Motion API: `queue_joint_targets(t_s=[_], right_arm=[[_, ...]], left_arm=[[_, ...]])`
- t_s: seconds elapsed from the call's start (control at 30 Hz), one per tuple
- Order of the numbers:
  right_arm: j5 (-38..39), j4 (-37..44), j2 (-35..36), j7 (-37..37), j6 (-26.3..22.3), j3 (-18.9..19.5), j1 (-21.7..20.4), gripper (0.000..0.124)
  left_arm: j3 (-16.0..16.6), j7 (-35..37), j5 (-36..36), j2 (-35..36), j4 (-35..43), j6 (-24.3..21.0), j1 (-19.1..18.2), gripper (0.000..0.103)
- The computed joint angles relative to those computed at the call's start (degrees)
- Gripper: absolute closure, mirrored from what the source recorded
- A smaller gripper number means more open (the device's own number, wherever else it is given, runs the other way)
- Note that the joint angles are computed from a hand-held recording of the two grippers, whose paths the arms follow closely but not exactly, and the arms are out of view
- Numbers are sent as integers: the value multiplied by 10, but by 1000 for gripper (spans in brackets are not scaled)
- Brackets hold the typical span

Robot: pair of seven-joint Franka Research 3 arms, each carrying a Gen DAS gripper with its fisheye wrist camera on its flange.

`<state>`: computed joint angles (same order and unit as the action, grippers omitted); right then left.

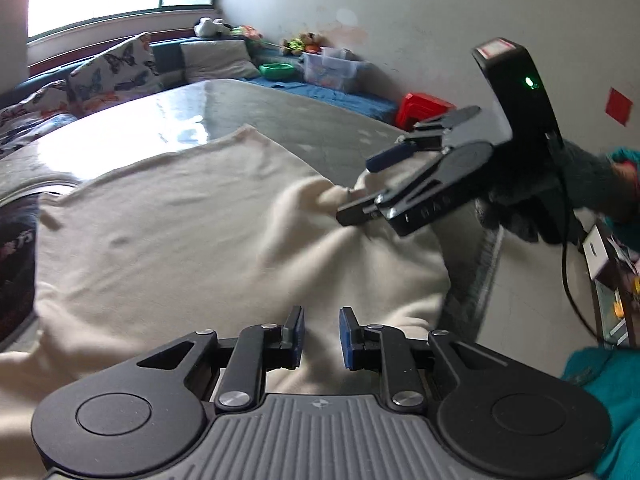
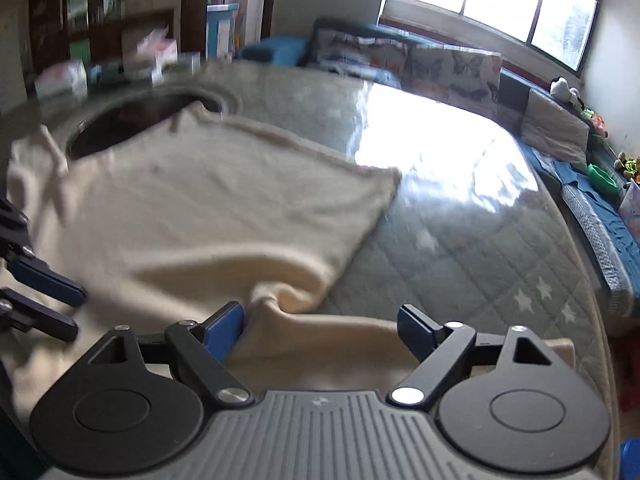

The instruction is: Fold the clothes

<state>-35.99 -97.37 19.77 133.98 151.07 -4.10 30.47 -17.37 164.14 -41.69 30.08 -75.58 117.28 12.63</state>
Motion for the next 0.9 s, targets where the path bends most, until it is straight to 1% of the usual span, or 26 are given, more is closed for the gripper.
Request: queue_joint_targets(t_s=[0.03,0.1,0.17,0.23,0.27,0.3,0.37,0.4,0.43,0.5,0.53,0.6,0.67,0.77,0.83,0.9], right_arm=[[9,-11,-7,-4,-1,3,-3,38],[33,-22,-18,-11,-8,11,-12,38],[46,-27,-23,-19,-8,15,-18,38],[58,-28,-25,-27,1,19,-24,38],[61,-21,-22,-26,8,17,-26,38],[60,-17,-20,-25,10,15,-25,38],[57,15,0,-26,8,6,-26,37],[62,27,9,-31,6,4,-27,37],[66,38,17,-37,3,2,-29,37],[80,81,48,-46,-15,-6,-33,34],[87,105,65,-50,-25,-11,-35,33],[96,144,93,-55,-45,-20,-34,33],[108,204,134,-63,-77,-30,-36,31],[129,279,185,-79,-108,-37,-42,23],[145,333,219,-87,-128,-41,-46,22],[155,379,248,-94,-146,-46,-49,21]], left_arm=[[-1,0,-2,1,1,-6,2,76],[-1,-2,-4,4,6,-15,5,75],[1,-9,-1,9,16,-12,3,68],[3,-20,1,14,24,4,0,55],[4,-26,2,16,27,14,0,52],[5,-34,3,17,28,26,-1,47],[7,-53,8,21,34,51,-2,37],[7,-66,11,26,41,62,-3,28],[7,-80,15,33,51,70,-4,24],[6,-105,24,44,66,86,-4,21],[6,-118,30,50,75,92,-4,18],[4,-144,43,64,95,99,-5,13],[0,-164,54,75,110,106,-3,13],[-2,-196,75,91,132,108,-4,10],[-2,-217,89,103,148,105,-4,10],[-9,-220,94,105,147,106,1,10]])
